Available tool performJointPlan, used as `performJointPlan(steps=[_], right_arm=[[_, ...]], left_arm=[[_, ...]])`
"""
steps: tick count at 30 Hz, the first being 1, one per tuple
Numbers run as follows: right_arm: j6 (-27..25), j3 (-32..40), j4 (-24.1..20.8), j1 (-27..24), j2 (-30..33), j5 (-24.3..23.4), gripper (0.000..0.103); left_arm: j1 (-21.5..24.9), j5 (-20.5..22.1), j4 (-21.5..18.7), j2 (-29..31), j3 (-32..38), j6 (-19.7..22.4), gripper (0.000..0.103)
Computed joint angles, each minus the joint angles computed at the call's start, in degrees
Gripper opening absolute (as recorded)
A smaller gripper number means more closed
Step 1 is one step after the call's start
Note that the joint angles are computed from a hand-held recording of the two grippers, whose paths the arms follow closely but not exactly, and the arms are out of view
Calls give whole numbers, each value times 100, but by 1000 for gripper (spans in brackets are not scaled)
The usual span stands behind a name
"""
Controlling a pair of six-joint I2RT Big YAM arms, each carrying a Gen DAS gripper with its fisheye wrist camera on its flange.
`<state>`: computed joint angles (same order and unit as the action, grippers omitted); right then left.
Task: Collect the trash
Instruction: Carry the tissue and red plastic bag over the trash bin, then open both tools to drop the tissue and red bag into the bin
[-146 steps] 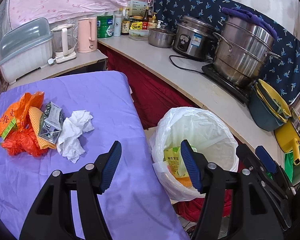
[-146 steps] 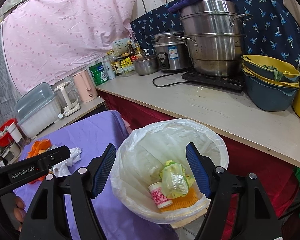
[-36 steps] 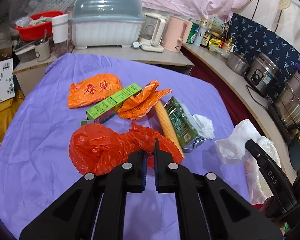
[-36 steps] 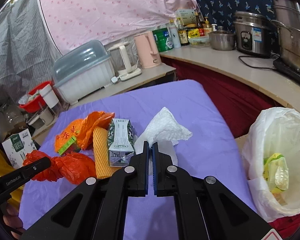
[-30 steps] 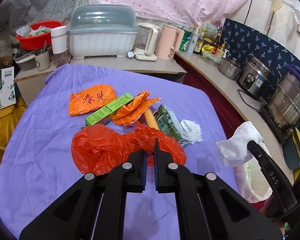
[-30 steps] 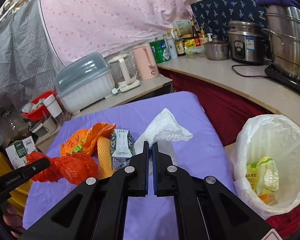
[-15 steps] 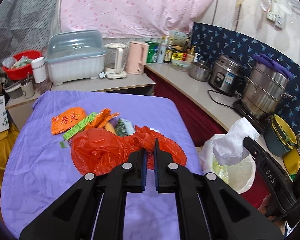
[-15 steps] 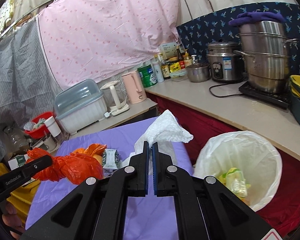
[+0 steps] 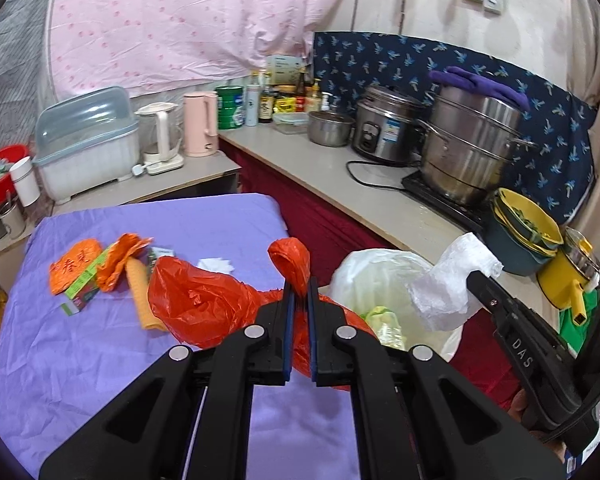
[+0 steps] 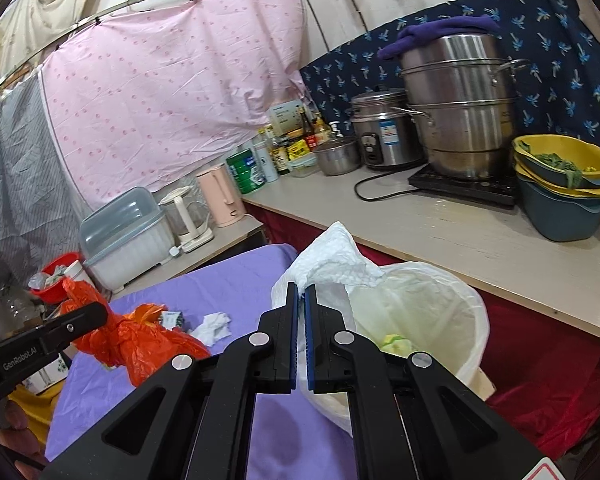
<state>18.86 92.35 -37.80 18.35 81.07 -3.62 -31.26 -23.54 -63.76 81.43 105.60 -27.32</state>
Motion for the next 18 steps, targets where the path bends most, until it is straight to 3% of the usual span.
performJointPlan(steps=[18], right_arm=[[80, -366, -25, -652, 150, -40, 3]], left_arm=[[-226, 694, -192, 1646, 1619, 433, 5]])
